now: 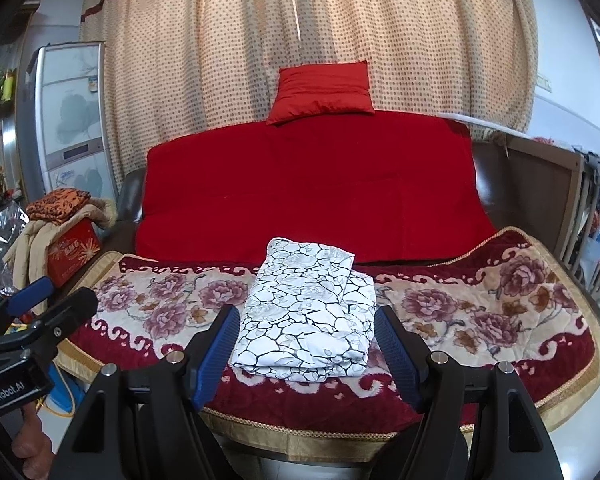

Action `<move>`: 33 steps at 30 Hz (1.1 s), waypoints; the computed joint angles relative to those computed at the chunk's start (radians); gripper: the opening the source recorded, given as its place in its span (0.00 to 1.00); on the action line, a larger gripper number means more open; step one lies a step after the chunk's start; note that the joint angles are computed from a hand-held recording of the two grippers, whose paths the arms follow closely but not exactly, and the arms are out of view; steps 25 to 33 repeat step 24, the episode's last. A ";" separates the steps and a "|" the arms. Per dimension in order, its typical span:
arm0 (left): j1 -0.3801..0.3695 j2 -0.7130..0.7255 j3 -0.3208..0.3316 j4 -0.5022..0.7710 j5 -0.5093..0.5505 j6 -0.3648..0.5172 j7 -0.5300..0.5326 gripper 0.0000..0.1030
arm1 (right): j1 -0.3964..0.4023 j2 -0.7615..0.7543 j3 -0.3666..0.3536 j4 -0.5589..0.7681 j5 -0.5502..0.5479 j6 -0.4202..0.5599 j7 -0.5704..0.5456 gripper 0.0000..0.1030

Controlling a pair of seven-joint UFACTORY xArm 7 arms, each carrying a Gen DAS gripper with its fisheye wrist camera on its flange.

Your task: Fold large clothes

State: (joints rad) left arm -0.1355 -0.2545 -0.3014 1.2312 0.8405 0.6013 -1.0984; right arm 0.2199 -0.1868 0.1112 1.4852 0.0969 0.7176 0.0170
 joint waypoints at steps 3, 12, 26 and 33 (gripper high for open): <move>-0.004 0.035 -0.005 0.033 0.013 0.024 -0.001 0.95 | -0.003 0.009 -0.009 -0.005 0.013 -0.001 -0.008 0.71; -0.069 0.172 0.060 0.151 0.038 0.057 0.021 0.95 | -0.013 0.110 -0.011 0.059 0.011 -0.006 -0.025 0.71; -0.157 0.362 0.189 0.299 -0.050 -0.058 0.143 0.95 | -0.026 0.322 -0.019 0.232 -0.008 0.044 0.016 0.71; -0.157 0.362 0.189 0.299 -0.050 -0.058 0.143 0.95 | -0.026 0.322 -0.019 0.232 -0.008 0.044 0.016 0.71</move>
